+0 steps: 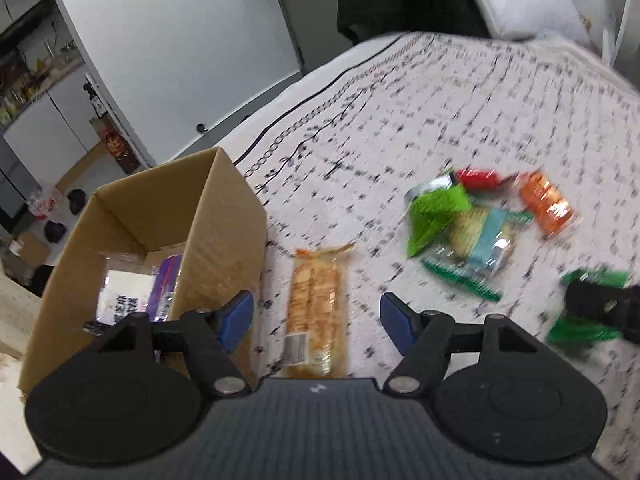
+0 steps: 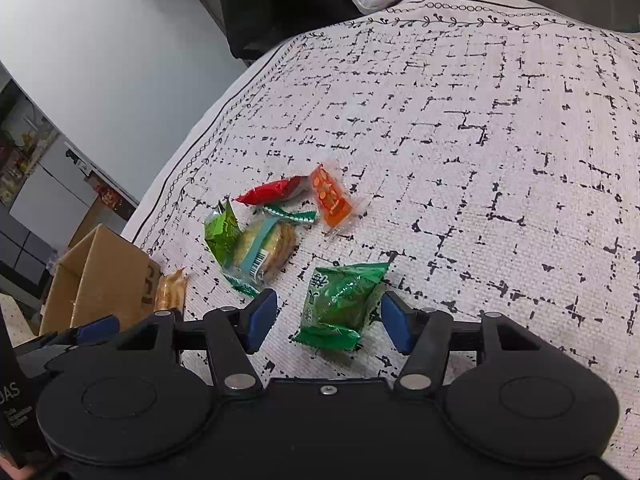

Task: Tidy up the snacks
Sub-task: 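Grasp the long biscuit stick pack with the left tool while the right tool grasps the green pack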

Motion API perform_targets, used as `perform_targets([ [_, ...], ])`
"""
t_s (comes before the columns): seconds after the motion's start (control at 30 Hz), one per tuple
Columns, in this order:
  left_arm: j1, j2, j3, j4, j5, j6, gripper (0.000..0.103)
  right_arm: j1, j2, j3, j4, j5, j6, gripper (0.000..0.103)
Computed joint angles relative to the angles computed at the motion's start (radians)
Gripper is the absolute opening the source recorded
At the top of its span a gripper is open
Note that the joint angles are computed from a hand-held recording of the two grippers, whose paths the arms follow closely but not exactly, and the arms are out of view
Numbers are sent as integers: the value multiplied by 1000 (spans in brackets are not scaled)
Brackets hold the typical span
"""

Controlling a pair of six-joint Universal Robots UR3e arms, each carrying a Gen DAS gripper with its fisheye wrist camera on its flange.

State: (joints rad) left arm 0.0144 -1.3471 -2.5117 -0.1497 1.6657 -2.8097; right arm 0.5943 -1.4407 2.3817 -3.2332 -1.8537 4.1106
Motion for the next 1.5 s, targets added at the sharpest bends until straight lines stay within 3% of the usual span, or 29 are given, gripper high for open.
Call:
perform_targets([
  [0.07,3,-7,2,-1,19,-9,70,2,0,-3,5,-2,0,57],
  [0.2,61,44,-3,-52,-55,-21,70,8,8,-20,21,-7,-7,56],
  [0.33,60,53,-18,-34,-65,-24,70,2,21,-41,33,-2,-19,47],
  [0.43,101,100,-49,-21,-143,-3,56,5,28,-54,54,-13,-23,39],
  [0.5,98,109,-42,-45,-160,1,56,7,28,-51,59,-18,-27,37],
  [0.7,83,-6,-4,-47,-103,-45,55,29,50,-94,103,-42,-54,39],
  [0.8,117,-5,26,-160,-139,-64,55,37,63,-104,108,-52,-62,40],
  [0.9,143,9,9,-166,-164,-67,54,34,69,-98,91,-52,-60,39],
  [0.97,169,31,9,-205,-199,-60,41,39,73,-102,94,-62,-62,36],
  [1.07,207,67,11,-264,-248,-51,34,58,76,-123,130,-92,-64,30],
  [1.33,261,237,11,-379,-320,-26,33,98,21,-116,171,-139,-8,29],
  [1.5,343,381,48,-562,-414,35,33,151,-21,-162,266,-195,40,29],
])
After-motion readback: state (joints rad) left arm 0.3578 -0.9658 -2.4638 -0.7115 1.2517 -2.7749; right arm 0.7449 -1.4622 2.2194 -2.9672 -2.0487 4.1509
